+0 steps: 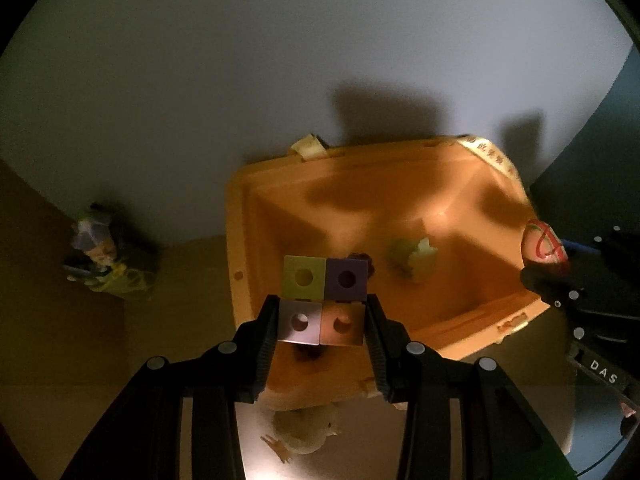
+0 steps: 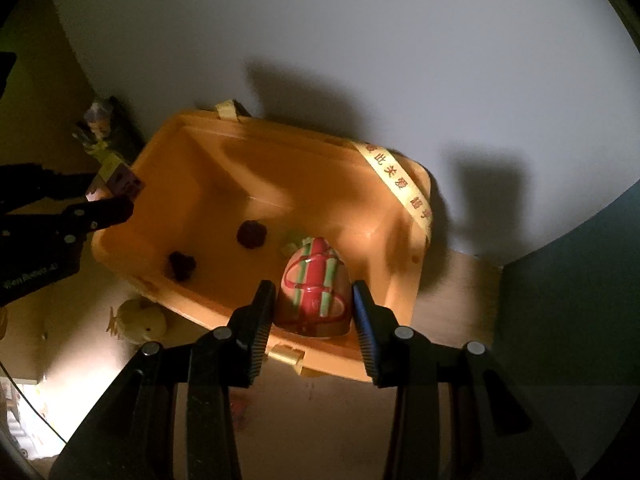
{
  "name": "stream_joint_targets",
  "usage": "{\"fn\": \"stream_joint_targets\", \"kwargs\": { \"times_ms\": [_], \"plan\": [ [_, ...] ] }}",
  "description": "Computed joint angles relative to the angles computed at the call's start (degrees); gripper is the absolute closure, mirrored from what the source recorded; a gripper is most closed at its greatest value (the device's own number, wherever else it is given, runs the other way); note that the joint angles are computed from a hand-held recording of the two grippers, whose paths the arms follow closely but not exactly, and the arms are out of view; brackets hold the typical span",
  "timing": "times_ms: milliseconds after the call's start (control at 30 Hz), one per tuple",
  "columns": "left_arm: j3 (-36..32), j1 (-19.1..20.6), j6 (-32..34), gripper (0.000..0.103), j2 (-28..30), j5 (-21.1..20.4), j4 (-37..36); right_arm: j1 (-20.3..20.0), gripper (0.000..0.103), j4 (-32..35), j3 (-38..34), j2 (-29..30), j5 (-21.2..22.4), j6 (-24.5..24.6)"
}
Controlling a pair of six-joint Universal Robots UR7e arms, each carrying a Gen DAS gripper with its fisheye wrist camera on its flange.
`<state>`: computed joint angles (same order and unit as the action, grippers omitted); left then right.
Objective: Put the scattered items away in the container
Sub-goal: 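Open both grippers to drop the block cube and egg toy into the crate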
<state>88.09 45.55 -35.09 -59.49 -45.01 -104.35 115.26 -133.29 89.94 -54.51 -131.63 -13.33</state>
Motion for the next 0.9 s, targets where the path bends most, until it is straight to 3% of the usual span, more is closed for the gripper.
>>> {"fn": "stream_joint_targets", "kwargs": {
  "times_ms": [433, 467, 567, 667, 900],
  "plan": [
    [-1.15, 2.44, -0.14, 0.065, 2.20, -1.58, -1.79, -2.15, 0.067, 0.97, -2.28, 2.98, 0.53, -0.38],
    [-1.14, 2.39, -0.70, 0.063, 2.12, -1.33, -1.55, -2.35, 0.067, 1.20, -2.47, 3.07, 1.14, -0.50],
    [-1.13, 1.90, -1.45, 0.043, 1.86, 0.20, -1.30, -2.64, 0.064, 1.89, -2.90, 3.32, 1.21, 0.80],
    [-1.05, 1.87, -2.33, 0.042, 1.08, -0.98, -1.45, -2.67, 0.050, 1.07, -2.52, 3.08, 1.36, -0.06],
    [-0.37, 0.21, -4.61, 0.041, -1.27, -0.57, 2.17, -2.02, 0.049, 1.40, -1.06, 0.68, 3.12, 0.08]
  ]
}}
